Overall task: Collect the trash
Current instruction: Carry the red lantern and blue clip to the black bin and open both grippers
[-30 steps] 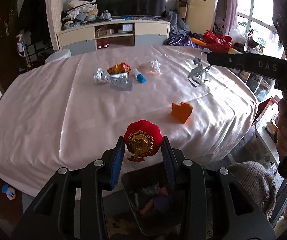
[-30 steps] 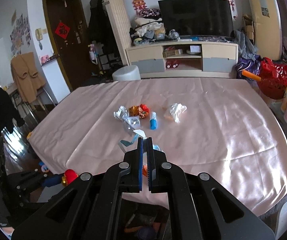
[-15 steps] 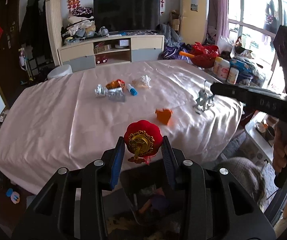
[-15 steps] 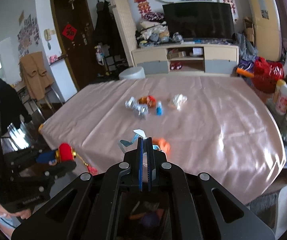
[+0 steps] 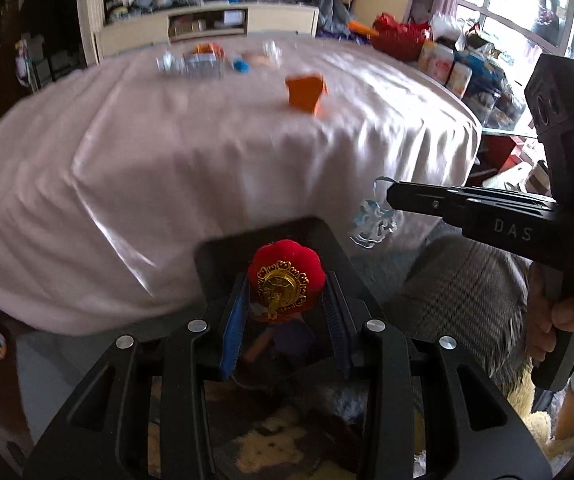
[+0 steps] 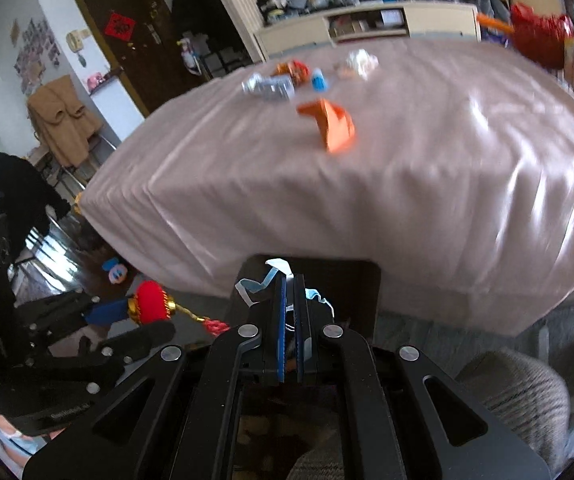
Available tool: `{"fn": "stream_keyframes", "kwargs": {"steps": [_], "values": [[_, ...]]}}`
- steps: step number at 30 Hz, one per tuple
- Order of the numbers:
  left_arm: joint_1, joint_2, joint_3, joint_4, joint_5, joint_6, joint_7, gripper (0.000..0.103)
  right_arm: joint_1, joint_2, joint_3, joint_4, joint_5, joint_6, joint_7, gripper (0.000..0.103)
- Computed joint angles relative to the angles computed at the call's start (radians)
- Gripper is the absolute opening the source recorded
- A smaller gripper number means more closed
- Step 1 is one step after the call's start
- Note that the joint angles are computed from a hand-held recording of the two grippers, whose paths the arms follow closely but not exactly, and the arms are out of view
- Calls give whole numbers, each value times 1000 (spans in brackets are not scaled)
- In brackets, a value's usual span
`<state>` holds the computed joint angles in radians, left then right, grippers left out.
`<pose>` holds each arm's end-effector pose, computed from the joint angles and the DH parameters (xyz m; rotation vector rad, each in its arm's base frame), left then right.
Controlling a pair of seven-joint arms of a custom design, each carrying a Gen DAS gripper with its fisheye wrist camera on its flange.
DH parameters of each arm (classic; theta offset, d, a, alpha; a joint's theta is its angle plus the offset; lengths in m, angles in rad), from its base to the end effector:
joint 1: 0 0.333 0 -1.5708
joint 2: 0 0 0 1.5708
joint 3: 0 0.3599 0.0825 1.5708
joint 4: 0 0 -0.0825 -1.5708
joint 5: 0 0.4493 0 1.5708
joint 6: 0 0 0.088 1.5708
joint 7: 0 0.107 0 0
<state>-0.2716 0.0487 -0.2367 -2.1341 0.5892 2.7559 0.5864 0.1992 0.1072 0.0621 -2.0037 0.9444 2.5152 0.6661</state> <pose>0.5512 -0.3316 0.4511 -1.8791 1.8885 -0.7471 0.6488 0.1652 0.4550 -2.0193 1.2169 -0.0202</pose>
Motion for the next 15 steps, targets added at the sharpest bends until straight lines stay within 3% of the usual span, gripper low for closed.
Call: {"fn": "stream_keyframes", "kwargs": {"steps": [5,15], "values": [[7,44,-3,-16,-70,58,20,35,4,21,-1,-18,-37,-4,32,5],[14,90,-7,-9,-130,64,47,36,2,64,5,9,-63,-50,83,7]]}}
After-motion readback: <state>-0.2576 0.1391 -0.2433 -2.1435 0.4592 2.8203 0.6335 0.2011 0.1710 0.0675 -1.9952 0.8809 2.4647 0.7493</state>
